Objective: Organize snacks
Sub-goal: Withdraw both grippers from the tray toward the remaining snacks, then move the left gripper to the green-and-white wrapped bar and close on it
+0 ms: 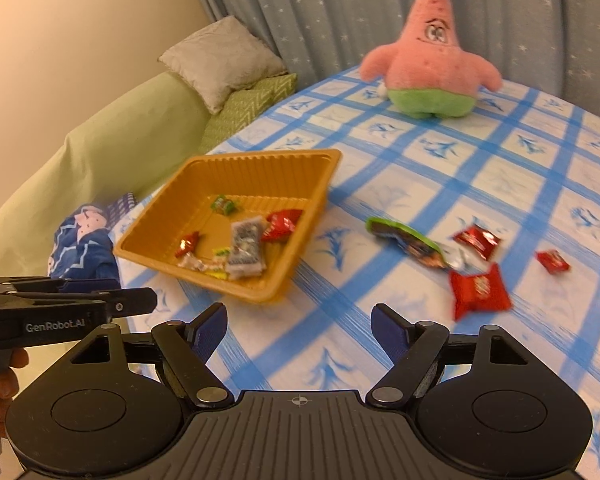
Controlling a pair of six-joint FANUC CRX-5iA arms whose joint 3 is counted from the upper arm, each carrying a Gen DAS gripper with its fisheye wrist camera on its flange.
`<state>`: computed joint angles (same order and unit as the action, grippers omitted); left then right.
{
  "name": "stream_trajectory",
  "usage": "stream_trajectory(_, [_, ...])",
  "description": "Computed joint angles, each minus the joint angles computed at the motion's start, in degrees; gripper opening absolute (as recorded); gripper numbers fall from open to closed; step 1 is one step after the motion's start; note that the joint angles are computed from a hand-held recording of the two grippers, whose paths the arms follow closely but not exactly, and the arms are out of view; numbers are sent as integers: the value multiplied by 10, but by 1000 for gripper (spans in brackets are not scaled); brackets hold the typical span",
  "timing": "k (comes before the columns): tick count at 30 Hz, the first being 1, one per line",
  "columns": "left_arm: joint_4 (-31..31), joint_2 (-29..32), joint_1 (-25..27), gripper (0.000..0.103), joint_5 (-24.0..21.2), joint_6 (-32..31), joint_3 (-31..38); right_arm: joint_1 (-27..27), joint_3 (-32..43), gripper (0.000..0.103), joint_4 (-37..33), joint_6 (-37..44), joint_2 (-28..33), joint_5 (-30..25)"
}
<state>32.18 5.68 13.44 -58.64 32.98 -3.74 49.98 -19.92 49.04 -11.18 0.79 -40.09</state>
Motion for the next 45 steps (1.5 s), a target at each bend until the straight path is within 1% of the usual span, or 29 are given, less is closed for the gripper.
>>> stream_trajectory(11, [6, -44, -16, 47, -16, -14, -49, 35, -66, 79, -4, -51, -62, -54])
stream_trajectory(24, [2, -55, -59, 47, -27, -24, -68, 54, -116, 79, -18, -97, -116, -110])
stream_trajectory(34, [8, -31, -100, 47, -5, -57, -55, 45, -131, 79, -27, -112, -128, -118])
stream_trajectory(39, [17, -7, -119, 47, 8, -101, -41, 30, -132, 79, -29, -121, -122, -118])
stream_trajectory(45, [16, 35, -142, 47, 15, -141, -7, 4, -130, 79, -25, -118, -107, -103])
